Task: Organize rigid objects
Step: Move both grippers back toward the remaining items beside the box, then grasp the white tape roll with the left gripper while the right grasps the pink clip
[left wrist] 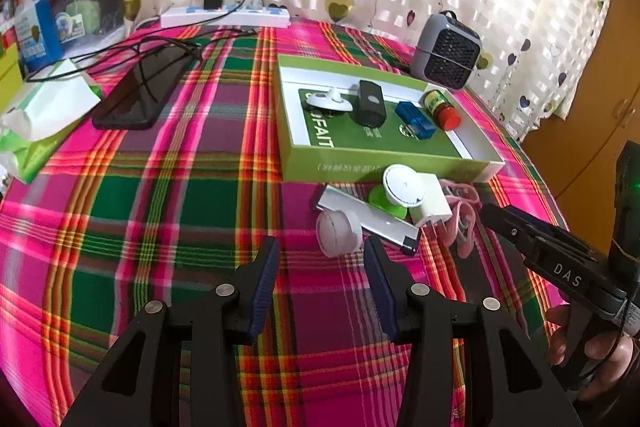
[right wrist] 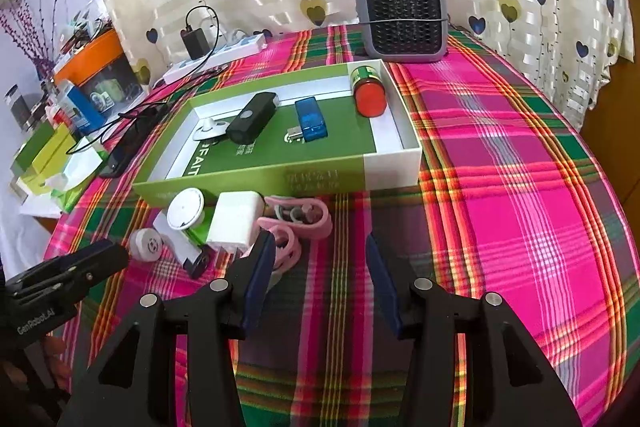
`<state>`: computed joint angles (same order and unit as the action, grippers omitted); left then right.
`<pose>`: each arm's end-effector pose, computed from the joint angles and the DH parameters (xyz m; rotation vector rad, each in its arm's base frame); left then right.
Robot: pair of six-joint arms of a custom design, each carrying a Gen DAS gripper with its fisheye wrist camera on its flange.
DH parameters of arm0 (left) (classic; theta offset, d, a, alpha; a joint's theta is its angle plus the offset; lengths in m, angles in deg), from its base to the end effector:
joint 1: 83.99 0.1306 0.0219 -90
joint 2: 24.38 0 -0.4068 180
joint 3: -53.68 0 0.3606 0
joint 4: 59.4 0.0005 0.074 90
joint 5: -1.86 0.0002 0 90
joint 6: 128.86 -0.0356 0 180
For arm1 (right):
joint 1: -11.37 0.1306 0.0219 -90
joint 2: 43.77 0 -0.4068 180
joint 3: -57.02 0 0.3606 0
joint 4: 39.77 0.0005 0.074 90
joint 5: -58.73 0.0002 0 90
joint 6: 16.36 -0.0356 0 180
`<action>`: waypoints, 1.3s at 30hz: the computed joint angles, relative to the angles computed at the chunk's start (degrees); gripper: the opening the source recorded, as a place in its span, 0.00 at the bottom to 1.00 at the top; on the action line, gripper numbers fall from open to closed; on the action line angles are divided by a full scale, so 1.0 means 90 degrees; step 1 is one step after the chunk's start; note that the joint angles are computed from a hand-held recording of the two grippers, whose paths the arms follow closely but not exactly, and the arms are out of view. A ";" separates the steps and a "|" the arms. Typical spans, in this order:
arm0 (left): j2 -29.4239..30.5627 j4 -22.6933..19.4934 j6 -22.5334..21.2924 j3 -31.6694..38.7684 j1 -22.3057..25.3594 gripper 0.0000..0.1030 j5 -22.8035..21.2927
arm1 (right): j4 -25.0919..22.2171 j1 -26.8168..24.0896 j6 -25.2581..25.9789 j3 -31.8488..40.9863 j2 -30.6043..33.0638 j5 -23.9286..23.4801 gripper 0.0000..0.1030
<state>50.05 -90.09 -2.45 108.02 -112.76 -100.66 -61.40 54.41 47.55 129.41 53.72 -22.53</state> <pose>0.2840 -0.1477 0.3142 -0.2579 2.4297 -0.2429 0.3521 0.3207 0.3013 -0.2828 2.3935 0.3905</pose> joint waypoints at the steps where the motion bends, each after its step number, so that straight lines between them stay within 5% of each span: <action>1: 0.0007 -0.0003 0.0007 0.0000 0.0001 0.42 0.0016 | -0.0004 0.0010 -0.0016 -0.0006 -0.0003 0.0002 0.47; 39: 0.0449 0.0233 -0.0303 0.0110 0.0186 0.42 0.0223 | -0.0501 0.0271 -0.0139 0.0338 0.0310 0.0251 0.47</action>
